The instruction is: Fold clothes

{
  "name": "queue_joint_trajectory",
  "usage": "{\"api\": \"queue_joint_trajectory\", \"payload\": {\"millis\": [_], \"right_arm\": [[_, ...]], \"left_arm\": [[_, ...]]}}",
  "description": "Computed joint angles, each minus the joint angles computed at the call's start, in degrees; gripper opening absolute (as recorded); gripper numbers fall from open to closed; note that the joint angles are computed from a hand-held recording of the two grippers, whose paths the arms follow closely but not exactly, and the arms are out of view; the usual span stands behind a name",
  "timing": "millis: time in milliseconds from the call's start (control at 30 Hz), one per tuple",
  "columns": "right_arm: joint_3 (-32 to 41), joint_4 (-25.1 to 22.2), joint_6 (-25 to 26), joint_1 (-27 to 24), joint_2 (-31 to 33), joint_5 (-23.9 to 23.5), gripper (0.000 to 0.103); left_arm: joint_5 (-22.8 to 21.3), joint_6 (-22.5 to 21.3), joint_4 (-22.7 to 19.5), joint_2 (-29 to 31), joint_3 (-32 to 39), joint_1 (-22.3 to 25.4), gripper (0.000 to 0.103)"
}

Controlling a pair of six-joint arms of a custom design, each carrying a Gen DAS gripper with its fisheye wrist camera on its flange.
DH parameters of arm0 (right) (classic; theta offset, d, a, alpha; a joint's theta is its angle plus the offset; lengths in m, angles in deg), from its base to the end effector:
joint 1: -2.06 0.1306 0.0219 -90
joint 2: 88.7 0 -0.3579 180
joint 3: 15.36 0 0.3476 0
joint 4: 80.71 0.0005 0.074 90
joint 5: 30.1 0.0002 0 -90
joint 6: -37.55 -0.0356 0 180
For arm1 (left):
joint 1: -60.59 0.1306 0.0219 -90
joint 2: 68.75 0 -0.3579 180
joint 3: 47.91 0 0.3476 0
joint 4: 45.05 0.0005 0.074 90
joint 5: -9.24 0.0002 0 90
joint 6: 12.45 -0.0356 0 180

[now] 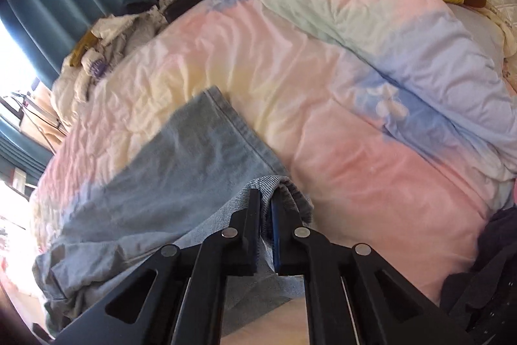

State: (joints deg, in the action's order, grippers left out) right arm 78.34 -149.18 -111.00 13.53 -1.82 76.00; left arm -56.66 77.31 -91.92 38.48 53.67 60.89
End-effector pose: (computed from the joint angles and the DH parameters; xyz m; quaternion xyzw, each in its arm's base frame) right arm 0.3929 0.0691 0.4339 0.4149 0.8664 0.0279 0.2765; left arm 0.5385 -0.0122 0.3536 0.0666 0.9262 -0.1962 0.3151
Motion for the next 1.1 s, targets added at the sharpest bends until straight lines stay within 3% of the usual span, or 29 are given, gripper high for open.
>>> {"api": "queue_joint_trajectory", "payload": {"millis": [167,233,267,333,400,500,600,700,767,833,967,1100], "right_arm": [[10.46,0.87,10.41,5.88,0.54,8.58,0.004],[12.78,-3.35,11.88,7.42,1.66,12.26,0.004],[12.89,-6.39,11.04,7.39,2.14,12.85,0.004],[7.72,-8.9,6.75,5.08,0.51,8.08,0.004],[-0.32,-8.12,2.94,2.53,-1.79,2.29,0.005],[-11.47,-2.11,-1.04,0.08,-4.46,-3.1,0.01],[-15.52,1.52,-4.53,0.29,-5.88,-2.1,0.014],[-14.03,0.01,-3.48,2.62,-5.81,2.73,0.021],[-14.03,0.26,-3.17,4.13,-7.47,4.8,0.035],[-15.58,1.26,-5.33,5.65,-10.32,5.1,0.055],[-20.78,3.02,-13.1,8.12,-15.16,3.13,0.059],[-28.64,10.51,-20.31,6.77,-17.76,-5.02,0.062]], "left_arm": [[0.32,0.86,1.36,-1.03,-0.75,0.46,0.096],[0.54,1.23,1.22,-0.98,-0.63,0.58,0.096],[0.53,1.08,1.04,-0.92,-0.55,0.54,0.096],[0.2,0.74,0.88,-0.96,-0.5,0.47,0.096],[0.47,0.86,0.87,-1.1,-0.57,0.58,0.096],[0.63,0.82,0.9,-1.12,-0.58,0.6,0.096],[-0.44,0.28,0.44,-0.93,-0.51,0.26,0.096],[-1.5,0.02,0.21,-0.8,-0.47,0.12,0.096],[-1.83,0.14,-0.24,-0.58,-0.27,0.17,0.096],[-2.14,-0.05,-0.81,-0.35,-0.12,0.12,0.096],[-2.83,-0.7,-2.48,0.33,-0.03,-0.26,0.096],[-4.91,-1.38,-2.84,0.38,-1.0,-0.62,0.096]]}}
